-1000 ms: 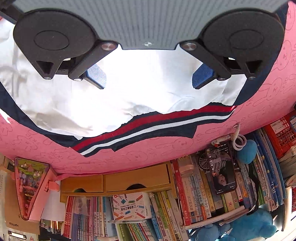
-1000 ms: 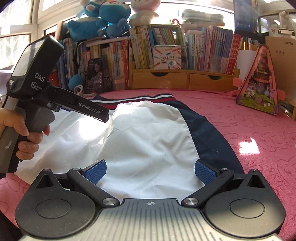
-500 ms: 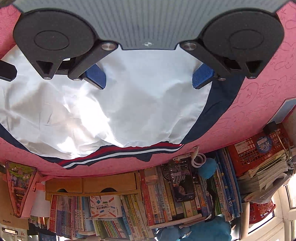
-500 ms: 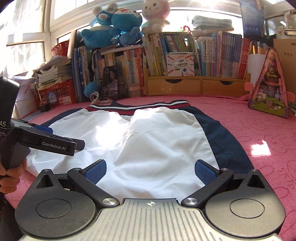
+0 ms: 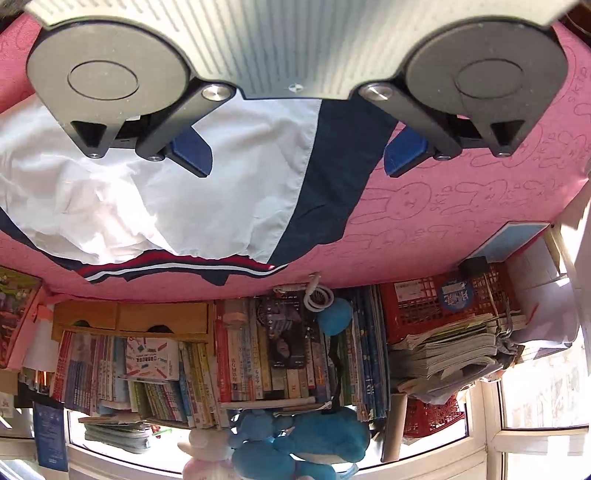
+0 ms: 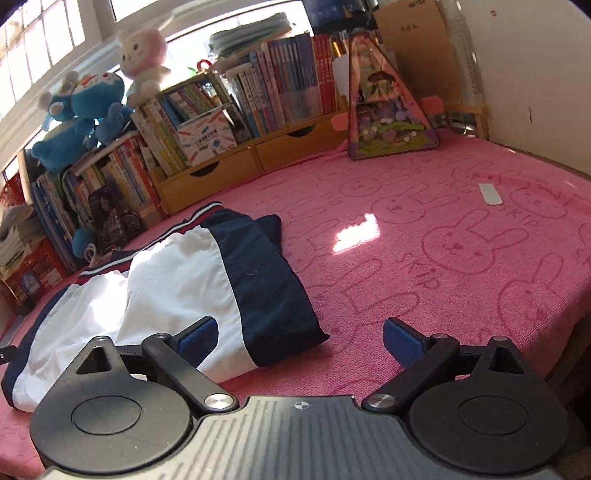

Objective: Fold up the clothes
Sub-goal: 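Grasp the navy sleeve with the right gripper and lift it over the body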

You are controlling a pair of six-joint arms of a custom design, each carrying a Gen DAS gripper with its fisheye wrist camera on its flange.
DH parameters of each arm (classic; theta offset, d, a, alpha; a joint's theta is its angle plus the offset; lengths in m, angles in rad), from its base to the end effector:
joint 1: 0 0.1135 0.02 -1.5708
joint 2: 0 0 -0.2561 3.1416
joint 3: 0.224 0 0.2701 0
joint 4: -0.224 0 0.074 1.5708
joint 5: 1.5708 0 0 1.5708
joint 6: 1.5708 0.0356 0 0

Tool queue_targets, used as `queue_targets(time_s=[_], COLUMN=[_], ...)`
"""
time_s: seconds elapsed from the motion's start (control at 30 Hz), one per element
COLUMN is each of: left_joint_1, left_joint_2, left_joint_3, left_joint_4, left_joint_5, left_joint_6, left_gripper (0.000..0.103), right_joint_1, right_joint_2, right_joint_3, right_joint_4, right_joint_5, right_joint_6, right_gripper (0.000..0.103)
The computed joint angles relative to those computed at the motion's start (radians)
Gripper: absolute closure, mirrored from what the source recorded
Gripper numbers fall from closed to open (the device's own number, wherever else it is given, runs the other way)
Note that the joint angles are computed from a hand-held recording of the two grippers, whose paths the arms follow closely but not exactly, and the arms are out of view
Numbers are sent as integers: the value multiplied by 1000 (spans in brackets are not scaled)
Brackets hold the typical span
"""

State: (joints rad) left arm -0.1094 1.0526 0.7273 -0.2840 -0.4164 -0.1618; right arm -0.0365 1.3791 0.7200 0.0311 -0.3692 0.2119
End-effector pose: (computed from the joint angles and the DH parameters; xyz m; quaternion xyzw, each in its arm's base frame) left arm 0.2493 -0.0129 0.2477 -0.1183 0.8647 0.1204 0.4731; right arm 0.3032 0.0018 0.1881 0.0258 0.8794 0.2020 0.4304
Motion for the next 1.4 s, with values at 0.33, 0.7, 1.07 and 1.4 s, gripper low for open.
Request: queue_targets(time_s=[0.33,0.7,1.07,1.4], left_joint_1=[-201,-186,42,501], left_joint_2=[225,201,-3,-216], left_joint_3=[69,21,-53,-152], left_joint_4=[-8,46,-35,-206], left_joint_5=[-2,33,300,410], left_joint_6=[-153,-153,-170,-134], left_gripper=[0,0,0,0], right_joint_1=[80,28,240,732], right_joint_2=[154,279,173,367], right_joint_3=[92,17,129,362], right_joint_4=[77,559,286,239], right_joint_5=[-19,-221,130,268], right_joint_6=[54,476,120,-260], right_gripper=[3,7,83,93])
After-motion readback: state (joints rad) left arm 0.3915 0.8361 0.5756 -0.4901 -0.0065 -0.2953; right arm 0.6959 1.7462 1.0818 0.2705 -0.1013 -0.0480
